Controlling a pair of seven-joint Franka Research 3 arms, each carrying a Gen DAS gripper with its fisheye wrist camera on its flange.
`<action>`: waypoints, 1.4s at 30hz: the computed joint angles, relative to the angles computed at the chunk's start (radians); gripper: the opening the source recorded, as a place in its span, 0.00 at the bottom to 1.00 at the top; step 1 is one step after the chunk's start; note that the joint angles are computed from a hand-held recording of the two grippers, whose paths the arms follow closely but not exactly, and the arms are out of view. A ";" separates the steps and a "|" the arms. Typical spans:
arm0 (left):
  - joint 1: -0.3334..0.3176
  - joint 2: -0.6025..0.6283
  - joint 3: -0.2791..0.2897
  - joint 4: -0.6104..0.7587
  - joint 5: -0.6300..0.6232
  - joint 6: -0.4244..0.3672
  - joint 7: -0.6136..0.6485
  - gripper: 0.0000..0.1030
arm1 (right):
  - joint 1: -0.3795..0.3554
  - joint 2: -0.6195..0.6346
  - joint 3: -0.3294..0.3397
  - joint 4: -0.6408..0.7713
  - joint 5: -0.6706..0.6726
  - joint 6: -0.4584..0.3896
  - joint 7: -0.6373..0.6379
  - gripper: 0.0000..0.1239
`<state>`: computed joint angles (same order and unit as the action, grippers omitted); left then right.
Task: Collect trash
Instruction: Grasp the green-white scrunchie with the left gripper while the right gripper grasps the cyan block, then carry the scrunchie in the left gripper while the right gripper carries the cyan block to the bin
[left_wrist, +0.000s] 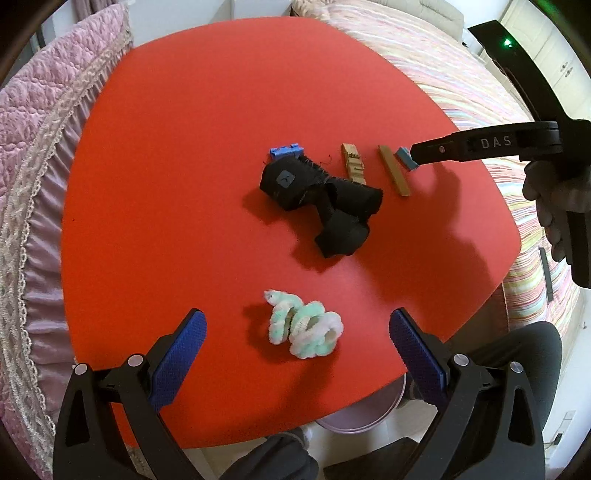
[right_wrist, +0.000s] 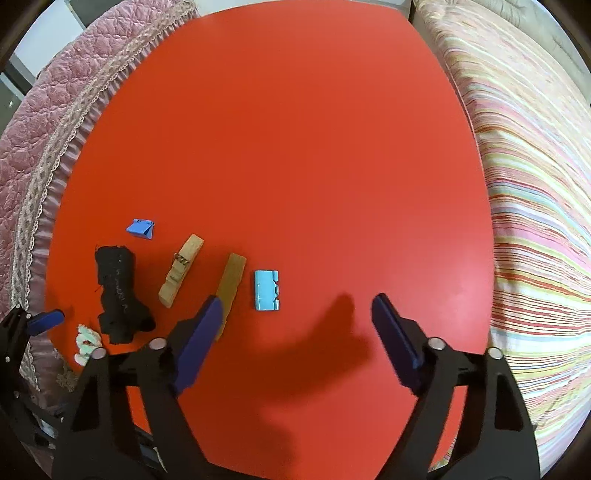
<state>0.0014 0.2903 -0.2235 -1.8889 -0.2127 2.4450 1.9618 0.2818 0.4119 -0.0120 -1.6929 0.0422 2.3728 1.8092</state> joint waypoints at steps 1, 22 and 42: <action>-0.001 0.004 0.001 0.003 0.004 -0.001 -0.002 0.92 | 0.001 0.006 0.000 0.006 -0.001 -0.002 0.001 0.58; -0.017 0.027 0.007 -0.002 0.119 0.037 -0.071 0.19 | 0.024 0.039 -0.004 0.035 -0.037 -0.004 -0.011 0.11; 0.001 -0.061 0.006 -0.072 0.047 0.107 -0.030 0.17 | 0.023 -0.125 0.001 -0.147 -0.064 0.115 0.005 0.11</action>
<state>0.0019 0.2289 -0.2179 -1.9611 -0.1653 2.5515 1.9321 0.3045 0.2873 -0.0110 -1.8398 -0.0223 2.4877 1.8138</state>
